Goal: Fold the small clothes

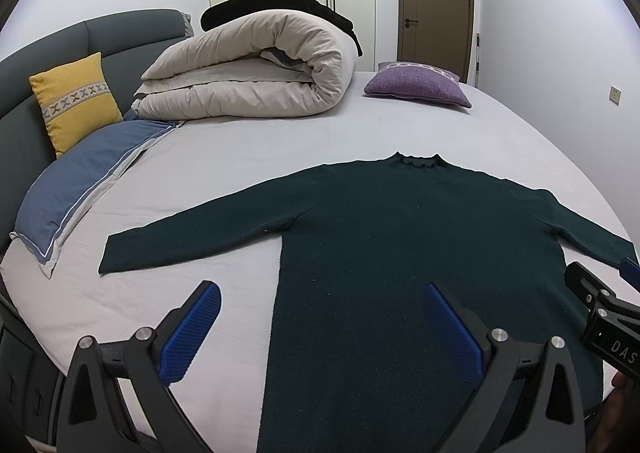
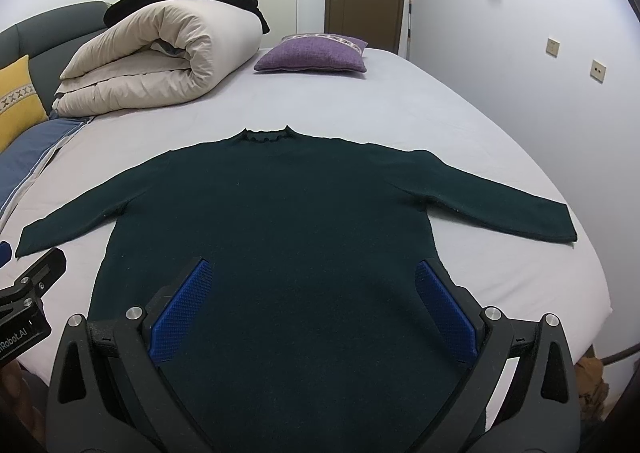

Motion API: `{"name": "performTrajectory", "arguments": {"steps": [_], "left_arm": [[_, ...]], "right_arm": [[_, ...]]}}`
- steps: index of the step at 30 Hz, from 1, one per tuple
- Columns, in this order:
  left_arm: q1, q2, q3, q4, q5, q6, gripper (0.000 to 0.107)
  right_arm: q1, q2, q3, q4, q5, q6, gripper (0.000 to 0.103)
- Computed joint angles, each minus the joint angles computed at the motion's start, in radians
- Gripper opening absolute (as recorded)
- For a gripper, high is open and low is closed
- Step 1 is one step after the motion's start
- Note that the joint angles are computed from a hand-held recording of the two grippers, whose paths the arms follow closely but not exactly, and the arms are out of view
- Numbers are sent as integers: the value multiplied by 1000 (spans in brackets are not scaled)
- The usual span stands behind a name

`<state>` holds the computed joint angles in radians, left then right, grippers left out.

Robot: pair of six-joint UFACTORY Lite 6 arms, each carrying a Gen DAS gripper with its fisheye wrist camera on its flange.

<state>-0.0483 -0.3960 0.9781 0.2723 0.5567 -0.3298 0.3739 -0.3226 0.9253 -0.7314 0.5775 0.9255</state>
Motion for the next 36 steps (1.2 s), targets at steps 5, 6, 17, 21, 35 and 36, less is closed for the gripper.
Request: {"name": "performTrajectory", "arguments": {"steps": [5,6,17,21,35,36], "left_arm": [[0,-1,-3,2,-2,-1,103],[0,-1,-3,2,-2,-1,103],[-1,-2,-4,3,-3,-3,103],[-2,-2,-4,5,-2,-5,103],[-3,-3,-6,7,-2,-8,103],[-3,-3,-6,8,-2,-9,103]], "right_arm": [[5,-1,-1,-5,3,6,103],[5,-1,-2,-5,2,7,103],[10,-3,-5,-11,6,16,103],[11,-2,-4,-11,8,17,103],[14,-4,-7,-14,9,22,103],[14,-5,-11,-18,7,26,103]]}}
